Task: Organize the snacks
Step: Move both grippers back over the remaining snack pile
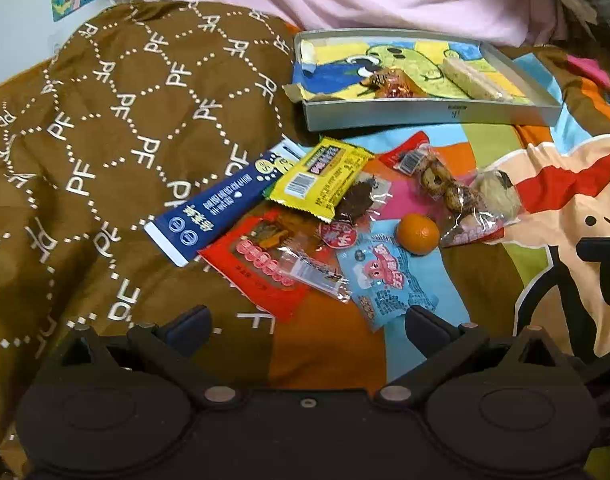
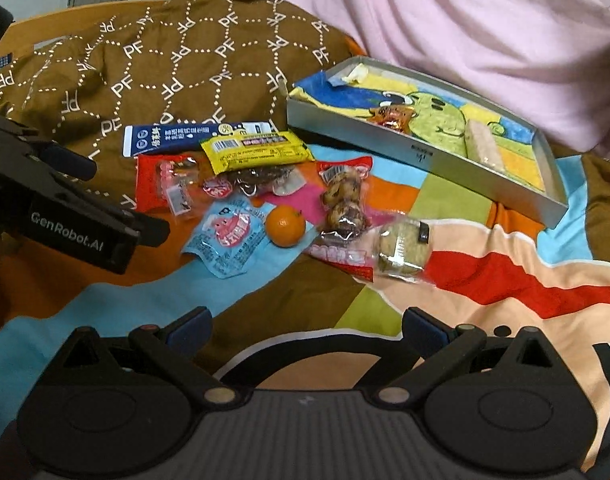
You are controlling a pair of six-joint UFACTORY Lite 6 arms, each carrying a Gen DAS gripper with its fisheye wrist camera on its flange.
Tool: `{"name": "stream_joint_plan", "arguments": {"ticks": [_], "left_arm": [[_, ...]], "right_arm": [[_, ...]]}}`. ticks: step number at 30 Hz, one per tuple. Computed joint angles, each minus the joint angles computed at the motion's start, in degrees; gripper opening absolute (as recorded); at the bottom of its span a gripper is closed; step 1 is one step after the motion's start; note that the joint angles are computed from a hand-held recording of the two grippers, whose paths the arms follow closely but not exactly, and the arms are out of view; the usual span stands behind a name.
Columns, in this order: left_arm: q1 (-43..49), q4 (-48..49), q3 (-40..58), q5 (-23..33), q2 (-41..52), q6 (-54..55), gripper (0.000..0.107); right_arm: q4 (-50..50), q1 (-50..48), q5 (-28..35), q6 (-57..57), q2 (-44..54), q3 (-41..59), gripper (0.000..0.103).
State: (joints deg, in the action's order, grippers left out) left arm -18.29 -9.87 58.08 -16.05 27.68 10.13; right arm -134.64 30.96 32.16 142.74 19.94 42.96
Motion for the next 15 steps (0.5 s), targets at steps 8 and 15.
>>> {"name": "stream_joint_plan", "arguments": {"ticks": [8,15], "left_arm": [[-1.11,-4.73,4.63,3.26,3.54,3.03,0.102],[-2.51,-1.74,6.48,4.64,5.43,0.26,0.102]], "right_arm": [[-3.51,-2.86,0.46,-3.59,1.77,1.56,0.103],[-8.69,-6.55,4.65,-5.62,2.63,1.84,0.103]]}}
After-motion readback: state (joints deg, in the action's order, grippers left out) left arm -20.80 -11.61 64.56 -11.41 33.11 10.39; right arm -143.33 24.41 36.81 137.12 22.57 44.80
